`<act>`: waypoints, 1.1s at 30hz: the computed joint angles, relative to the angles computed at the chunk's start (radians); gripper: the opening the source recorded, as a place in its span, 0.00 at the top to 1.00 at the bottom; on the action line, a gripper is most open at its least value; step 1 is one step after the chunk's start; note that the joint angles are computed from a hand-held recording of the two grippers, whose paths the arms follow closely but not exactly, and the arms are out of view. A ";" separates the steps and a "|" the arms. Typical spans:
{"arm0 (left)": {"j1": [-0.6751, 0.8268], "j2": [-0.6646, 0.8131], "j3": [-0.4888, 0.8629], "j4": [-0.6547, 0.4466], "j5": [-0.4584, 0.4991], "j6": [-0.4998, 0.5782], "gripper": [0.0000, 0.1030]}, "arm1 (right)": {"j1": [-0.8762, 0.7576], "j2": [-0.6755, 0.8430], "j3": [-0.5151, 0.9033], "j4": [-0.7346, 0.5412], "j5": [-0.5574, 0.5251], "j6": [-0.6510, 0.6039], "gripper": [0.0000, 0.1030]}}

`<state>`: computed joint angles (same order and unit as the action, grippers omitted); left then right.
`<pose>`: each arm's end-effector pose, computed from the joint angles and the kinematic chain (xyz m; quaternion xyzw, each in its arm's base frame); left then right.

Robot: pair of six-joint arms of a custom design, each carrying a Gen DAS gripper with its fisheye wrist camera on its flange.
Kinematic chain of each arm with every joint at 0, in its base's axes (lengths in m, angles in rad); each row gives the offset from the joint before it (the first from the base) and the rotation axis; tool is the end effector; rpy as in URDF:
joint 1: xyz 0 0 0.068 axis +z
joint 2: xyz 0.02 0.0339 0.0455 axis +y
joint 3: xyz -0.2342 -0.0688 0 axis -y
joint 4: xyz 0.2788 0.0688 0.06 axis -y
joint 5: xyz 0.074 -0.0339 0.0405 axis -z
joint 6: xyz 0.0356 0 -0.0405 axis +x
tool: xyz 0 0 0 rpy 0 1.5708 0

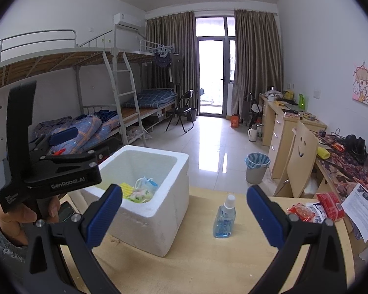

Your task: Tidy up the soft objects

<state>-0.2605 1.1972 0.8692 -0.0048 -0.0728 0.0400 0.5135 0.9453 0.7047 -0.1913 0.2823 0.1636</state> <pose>0.3111 -0.0803 0.2628 0.1010 0.8079 -0.0343 0.5796 0.2367 0.1221 0.2499 -0.0704 0.8343 0.0655 0.5429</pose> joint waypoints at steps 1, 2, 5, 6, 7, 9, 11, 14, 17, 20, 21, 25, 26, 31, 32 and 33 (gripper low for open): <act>-0.002 -0.029 -0.015 -0.005 -0.003 -0.003 0.01 | 0.010 -0.018 -0.003 -0.012 0.009 0.002 0.01; -0.003 -0.055 -0.026 -0.016 -0.004 -0.004 0.01 | 0.018 -0.033 -0.008 -0.020 0.015 0.004 0.01; -0.016 -0.125 -0.058 -0.039 -0.019 0.002 0.01 | 0.051 -0.085 -0.022 -0.050 0.050 0.011 0.01; -0.021 -0.158 -0.077 -0.046 -0.029 0.004 0.01 | 0.061 -0.102 -0.027 -0.060 0.057 0.014 0.01; -0.023 -0.186 -0.092 -0.052 -0.032 0.006 0.01 | 0.075 -0.123 -0.034 -0.072 0.069 0.018 0.01; -0.025 -0.242 -0.120 -0.073 -0.037 0.004 0.01 | 0.104 -0.155 -0.045 -0.091 0.100 0.027 0.01; -0.032 -0.289 -0.141 -0.095 -0.049 0.002 0.01 | 0.125 -0.183 -0.056 -0.104 0.118 0.033 0.01; -0.033 -0.359 -0.167 -0.133 -0.052 0.002 0.01 | 0.166 -0.226 -0.070 -0.125 0.163 0.041 0.01; -0.048 -0.433 -0.195 -0.164 -0.074 0.003 0.01 | 0.220 -0.268 -0.082 -0.148 0.221 0.046 0.01; -0.065 -0.516 -0.224 -0.211 -0.082 0.004 0.01 | 0.275 -0.312 -0.098 -0.176 0.277 0.050 0.01; -0.072 -0.552 -0.235 -0.228 -0.089 0.001 0.01 | 0.296 -0.324 -0.100 -0.188 0.298 0.054 0.01; -0.115 -0.692 -0.275 -0.299 -0.127 -0.005 0.01 | 0.395 -0.389 -0.113 -0.243 0.397 0.079 0.01; -0.122 -0.721 -0.283 -0.314 -0.136 -0.004 0.01 | 0.424 -0.403 -0.115 -0.262 0.427 0.092 0.01; -0.166 -0.889 -0.318 -0.430 -0.167 -0.009 0.01 | 0.602 -0.470 -0.125 -0.361 0.613 0.173 0.01; -0.173 -0.923 -0.324 -0.454 -0.174 -0.005 0.01 | 0.648 -0.475 -0.122 -0.391 0.661 0.207 0.01; -0.176 -0.957 -0.327 -0.478 -0.173 -0.005 0.01 | 0.676 -0.476 -0.119 -0.413 0.690 0.229 0.01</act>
<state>-0.4366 0.2399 0.5424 -0.4829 -0.2457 0.0348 1.1898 0.4689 0.5853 -0.6039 0.9721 0.3926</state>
